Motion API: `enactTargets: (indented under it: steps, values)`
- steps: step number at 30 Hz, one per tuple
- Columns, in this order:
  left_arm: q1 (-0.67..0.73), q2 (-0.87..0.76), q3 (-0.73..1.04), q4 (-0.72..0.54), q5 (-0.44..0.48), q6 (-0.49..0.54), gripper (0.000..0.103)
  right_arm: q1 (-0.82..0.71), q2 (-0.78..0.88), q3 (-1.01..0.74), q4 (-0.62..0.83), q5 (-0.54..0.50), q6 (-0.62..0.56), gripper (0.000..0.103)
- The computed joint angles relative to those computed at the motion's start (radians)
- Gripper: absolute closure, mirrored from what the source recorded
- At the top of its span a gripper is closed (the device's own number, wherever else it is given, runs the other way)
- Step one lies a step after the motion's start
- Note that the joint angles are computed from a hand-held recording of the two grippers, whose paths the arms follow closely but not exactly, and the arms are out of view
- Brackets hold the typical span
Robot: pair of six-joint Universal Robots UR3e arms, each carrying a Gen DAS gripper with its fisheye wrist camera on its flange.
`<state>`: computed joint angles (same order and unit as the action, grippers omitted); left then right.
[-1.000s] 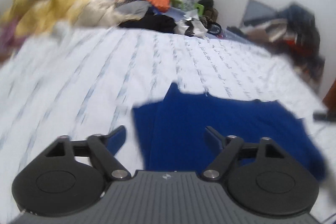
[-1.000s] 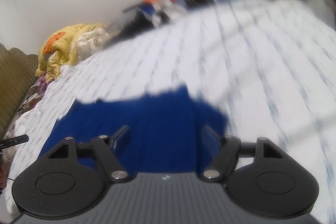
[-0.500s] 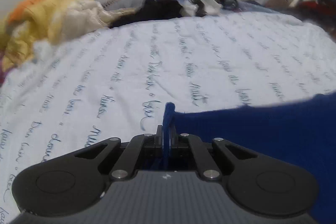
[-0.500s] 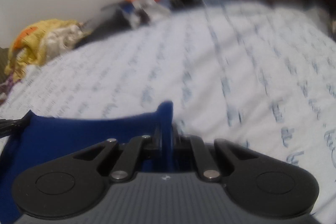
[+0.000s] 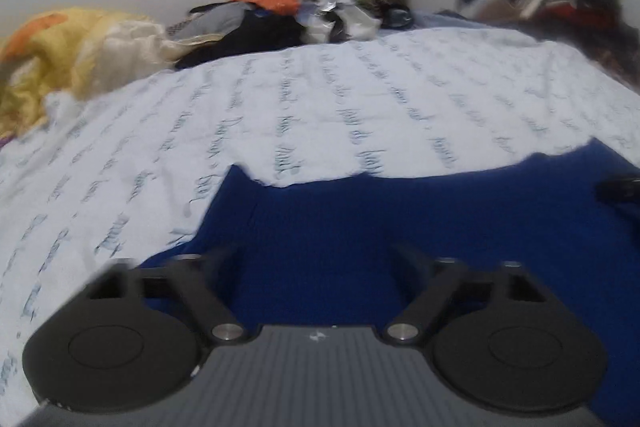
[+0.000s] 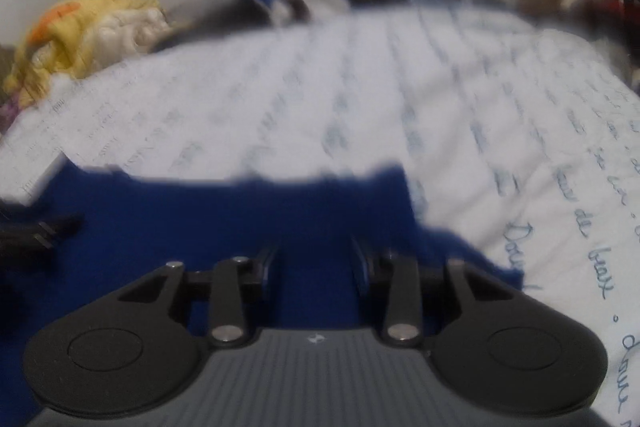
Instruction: Fold small clothes
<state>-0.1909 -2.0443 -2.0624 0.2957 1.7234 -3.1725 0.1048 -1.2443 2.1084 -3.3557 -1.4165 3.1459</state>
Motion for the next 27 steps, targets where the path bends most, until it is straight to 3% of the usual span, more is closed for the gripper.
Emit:
enactTargets:
  steps: [1,3,10,24,27]
  values:
    - [0.047,0.023,-0.015,-0.031,-0.065,-0.044,0.004,-0.055,0.007,0.062,-0.081,0.063,0.007,0.064]
    - [0.072,0.018,-0.029,-0.001,-0.099,-0.052,0.004,-0.137,-0.019,0.122,-0.117,0.178,0.072,0.065]
    - [0.056,0.005,0.001,-0.018,-0.08,-0.048,0.004,0.07,0.037,0.016,-0.079,-0.142,-0.007,0.062]
    - [0.046,0.029,-0.021,-0.027,-0.057,-0.047,0.001,0.031,0.03,0.031,-0.083,-0.094,-0.012,0.061]
    - [0.048,0.027,-0.018,-0.03,-0.057,-0.045,0.0,0.033,-0.041,0.048,-0.009,-0.1,0.037,0.058]
